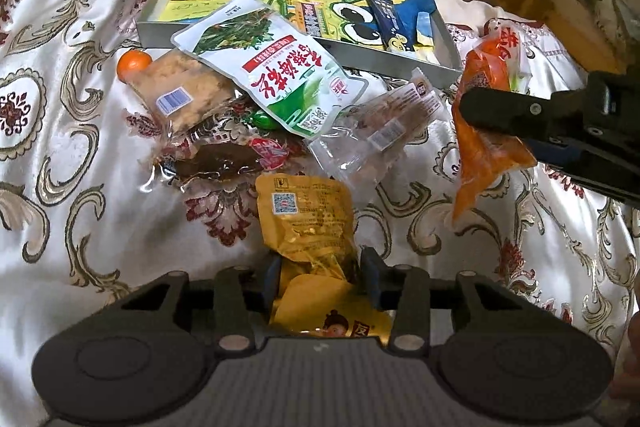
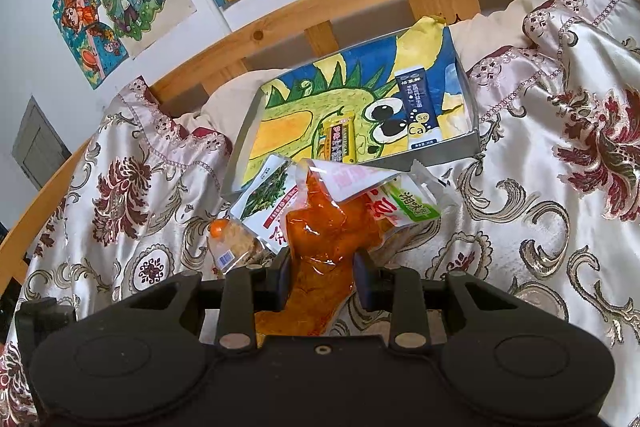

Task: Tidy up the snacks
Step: 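Lift the gold packet with the left tool while the right tool lifts the jelly bag toward the tray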

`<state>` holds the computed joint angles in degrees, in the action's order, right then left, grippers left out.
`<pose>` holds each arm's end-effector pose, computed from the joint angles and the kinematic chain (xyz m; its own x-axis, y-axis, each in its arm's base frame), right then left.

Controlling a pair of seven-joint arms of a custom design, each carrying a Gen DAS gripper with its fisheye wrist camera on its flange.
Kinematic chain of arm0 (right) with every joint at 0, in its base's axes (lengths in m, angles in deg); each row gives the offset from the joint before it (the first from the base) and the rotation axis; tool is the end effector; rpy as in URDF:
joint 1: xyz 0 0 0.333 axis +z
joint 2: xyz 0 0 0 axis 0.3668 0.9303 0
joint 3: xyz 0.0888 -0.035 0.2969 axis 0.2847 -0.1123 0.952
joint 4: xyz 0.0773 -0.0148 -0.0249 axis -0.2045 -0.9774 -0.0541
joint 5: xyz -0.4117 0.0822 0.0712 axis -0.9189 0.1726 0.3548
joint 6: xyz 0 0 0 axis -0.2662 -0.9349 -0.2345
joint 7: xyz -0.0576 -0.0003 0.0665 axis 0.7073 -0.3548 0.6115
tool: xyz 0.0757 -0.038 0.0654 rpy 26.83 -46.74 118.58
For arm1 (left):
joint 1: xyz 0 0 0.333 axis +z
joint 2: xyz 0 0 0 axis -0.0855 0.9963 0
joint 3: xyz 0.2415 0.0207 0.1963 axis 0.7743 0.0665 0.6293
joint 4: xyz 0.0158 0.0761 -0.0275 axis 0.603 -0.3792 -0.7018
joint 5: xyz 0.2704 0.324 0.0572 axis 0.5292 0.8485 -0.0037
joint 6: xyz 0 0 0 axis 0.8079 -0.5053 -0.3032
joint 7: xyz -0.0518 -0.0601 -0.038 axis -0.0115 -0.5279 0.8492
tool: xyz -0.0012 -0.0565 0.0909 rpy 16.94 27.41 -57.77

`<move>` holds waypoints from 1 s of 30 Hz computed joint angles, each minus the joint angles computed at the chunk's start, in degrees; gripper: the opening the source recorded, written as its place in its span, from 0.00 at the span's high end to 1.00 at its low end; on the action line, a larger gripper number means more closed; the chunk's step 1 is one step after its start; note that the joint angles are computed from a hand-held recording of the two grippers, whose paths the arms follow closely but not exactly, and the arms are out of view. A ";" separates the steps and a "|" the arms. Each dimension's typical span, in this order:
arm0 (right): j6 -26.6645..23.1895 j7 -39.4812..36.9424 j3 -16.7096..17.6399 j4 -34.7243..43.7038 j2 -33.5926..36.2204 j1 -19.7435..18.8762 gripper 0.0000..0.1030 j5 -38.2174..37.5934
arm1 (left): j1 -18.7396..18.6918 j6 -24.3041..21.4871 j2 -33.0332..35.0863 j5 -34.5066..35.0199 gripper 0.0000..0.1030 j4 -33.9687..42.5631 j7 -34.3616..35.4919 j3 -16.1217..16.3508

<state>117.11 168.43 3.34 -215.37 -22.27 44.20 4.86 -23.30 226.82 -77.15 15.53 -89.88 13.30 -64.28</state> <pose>0.4680 0.3570 0.4886 0.2480 -0.8803 -0.4044 -0.7130 0.1167 -0.6914 0.4380 -0.1319 0.4386 -0.0193 -0.9580 0.2861 -0.8216 -0.1479 -0.5506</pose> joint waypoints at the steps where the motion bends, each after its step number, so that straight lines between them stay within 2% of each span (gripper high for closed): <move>1: 0.00 0.00 -0.01 0.00 0.00 0.01 0.67 0.00 | 0.17 0.24 -0.11 0.17 0.57 -0.15 -0.14 -0.25; 14: 1.09 0.14 0.22 -0.25 -0.14 -0.45 0.67 -0.78 | 0.49 3.25 -4.49 1.94 0.61 -3.16 -5.59 -0.30; 19: 1.42 0.48 0.53 -0.06 -0.54 -1.10 0.67 -1.19 | 0.05 5.51 -4.43 2.59 0.61 -2.38 -7.40 0.69; 22: 0.97 1.15 1.33 1.85 -0.02 -2.77 0.67 -4.77 | 0.40 6.87 -2.47 3.38 0.61 0.05 -8.30 1.16; 24: 0.82 4.56 2.11 4.20 1.12 -4.82 0.67 -12.07 | 1.47 7.56 -0.24 4.09 0.61 2.69 -9.26 0.92; 26: 1.07 15.65 2.60 7.50 2.84 -7.58 0.67 -27.54 | 2.89 8.43 2.66 4.78 0.61 6.03 -10.54 0.47; 28: 0.85 24.99 1.01 11.38 5.12 -7.64 0.67 -40.13 | 4.31 9.60 6.00 5.60 0.61 9.67 -11.64 -0.12; 30: 0.50 31.11 -1.70 15.45 7.98 -6.12 0.67 -49.21 | 5.58 10.92 9.69 6.32 0.61 13.61 -12.67 -0.71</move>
